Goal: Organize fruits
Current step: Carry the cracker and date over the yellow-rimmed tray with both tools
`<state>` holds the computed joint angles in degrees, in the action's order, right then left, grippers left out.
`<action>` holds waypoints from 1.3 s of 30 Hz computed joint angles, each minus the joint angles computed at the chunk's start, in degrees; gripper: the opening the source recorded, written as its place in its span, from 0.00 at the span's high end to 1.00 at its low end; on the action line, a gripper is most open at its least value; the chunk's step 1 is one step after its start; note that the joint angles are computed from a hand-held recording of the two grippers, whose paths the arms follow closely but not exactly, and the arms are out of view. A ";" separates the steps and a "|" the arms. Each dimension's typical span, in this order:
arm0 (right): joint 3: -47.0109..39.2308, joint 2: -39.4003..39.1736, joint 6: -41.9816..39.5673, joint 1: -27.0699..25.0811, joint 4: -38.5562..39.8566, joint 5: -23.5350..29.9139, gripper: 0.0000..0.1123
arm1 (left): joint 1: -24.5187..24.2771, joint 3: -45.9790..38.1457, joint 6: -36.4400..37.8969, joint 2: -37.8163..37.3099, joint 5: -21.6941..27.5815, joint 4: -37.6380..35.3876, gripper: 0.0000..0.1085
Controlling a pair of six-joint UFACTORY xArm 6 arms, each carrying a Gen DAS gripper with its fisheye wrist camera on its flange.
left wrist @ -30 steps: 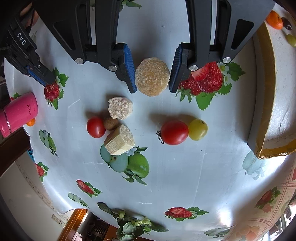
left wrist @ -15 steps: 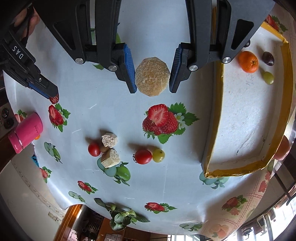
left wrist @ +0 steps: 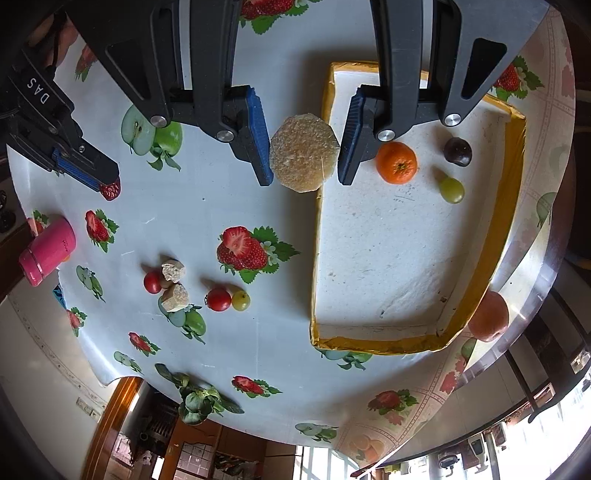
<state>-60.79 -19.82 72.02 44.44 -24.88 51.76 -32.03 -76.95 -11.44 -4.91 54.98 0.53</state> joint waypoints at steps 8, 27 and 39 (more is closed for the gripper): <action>-5.44 4.81 -1.11 1.99 -0.12 0.26 0.82 | 2.46 2.23 0.87 -2.43 0.09 -0.76 0.69; -11.63 10.71 -3.02 3.48 0.76 -0.30 0.82 | 5.25 3.44 3.13 -3.71 -0.06 -1.65 0.69; -15.21 14.72 -5.43 3.45 2.66 -1.20 0.82 | 7.76 3.58 4.07 -3.33 -0.07 -2.05 0.69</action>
<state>-76.00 -5.11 66.59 47.89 -22.22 50.56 -24.27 -73.37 -7.36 -8.24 54.91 -1.53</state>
